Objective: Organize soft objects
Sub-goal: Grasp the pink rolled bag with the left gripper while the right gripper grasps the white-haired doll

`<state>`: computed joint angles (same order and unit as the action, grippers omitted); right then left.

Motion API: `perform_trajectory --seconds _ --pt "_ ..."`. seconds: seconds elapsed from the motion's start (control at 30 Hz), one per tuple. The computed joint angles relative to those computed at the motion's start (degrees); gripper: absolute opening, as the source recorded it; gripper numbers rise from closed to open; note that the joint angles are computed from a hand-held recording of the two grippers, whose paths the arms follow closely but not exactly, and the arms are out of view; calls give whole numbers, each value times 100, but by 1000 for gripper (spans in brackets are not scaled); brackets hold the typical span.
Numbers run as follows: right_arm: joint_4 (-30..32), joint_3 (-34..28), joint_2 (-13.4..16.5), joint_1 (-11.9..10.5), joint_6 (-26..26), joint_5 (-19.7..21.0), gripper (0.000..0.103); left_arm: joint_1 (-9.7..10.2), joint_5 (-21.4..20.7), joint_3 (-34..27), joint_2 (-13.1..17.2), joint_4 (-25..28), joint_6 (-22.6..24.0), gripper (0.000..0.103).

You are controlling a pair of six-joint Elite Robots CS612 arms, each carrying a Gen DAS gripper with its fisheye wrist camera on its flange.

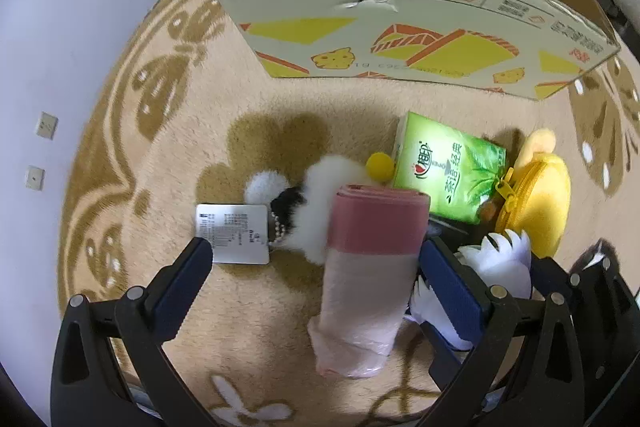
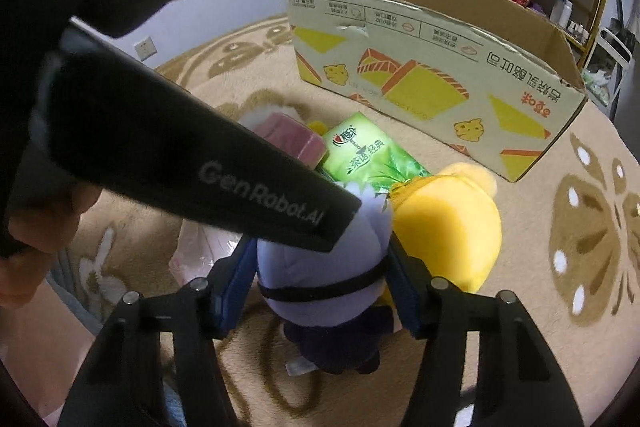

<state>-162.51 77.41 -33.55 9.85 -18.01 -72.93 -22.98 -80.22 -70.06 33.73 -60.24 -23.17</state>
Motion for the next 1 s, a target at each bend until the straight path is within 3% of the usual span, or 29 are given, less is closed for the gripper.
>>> perform_trajectory --seconds 0.23,0.27,0.3,0.37,0.4,0.5,0.67,1.0 --pt "-113 60 -38 -13 69 -148 63 82 -367 165 -56 -53 -173 102" --pt "-120 78 -49 -21 63 -149 63 89 -396 174 -57 -55 -179 99" --pt "-132 87 -53 -18 48 -167 63 106 -460 171 -40 -77 -174 84" --pt "-158 83 -45 1 -14 -225 63 147 -766 225 -41 -34 -177 67" --pt "-213 113 -54 1 -55 -227 63 175 -961 229 -22 -66 -232 61" --pt "-209 117 -62 22 -45 -235 63 171 -989 177 -4 -135 -208 45" --pt "-343 149 -74 15 53 -238 63 112 -672 -18 45 -100 -214 44" --pt "-805 251 -121 -31 471 -309 63 40 -158 -581 214 -659 -280 43"
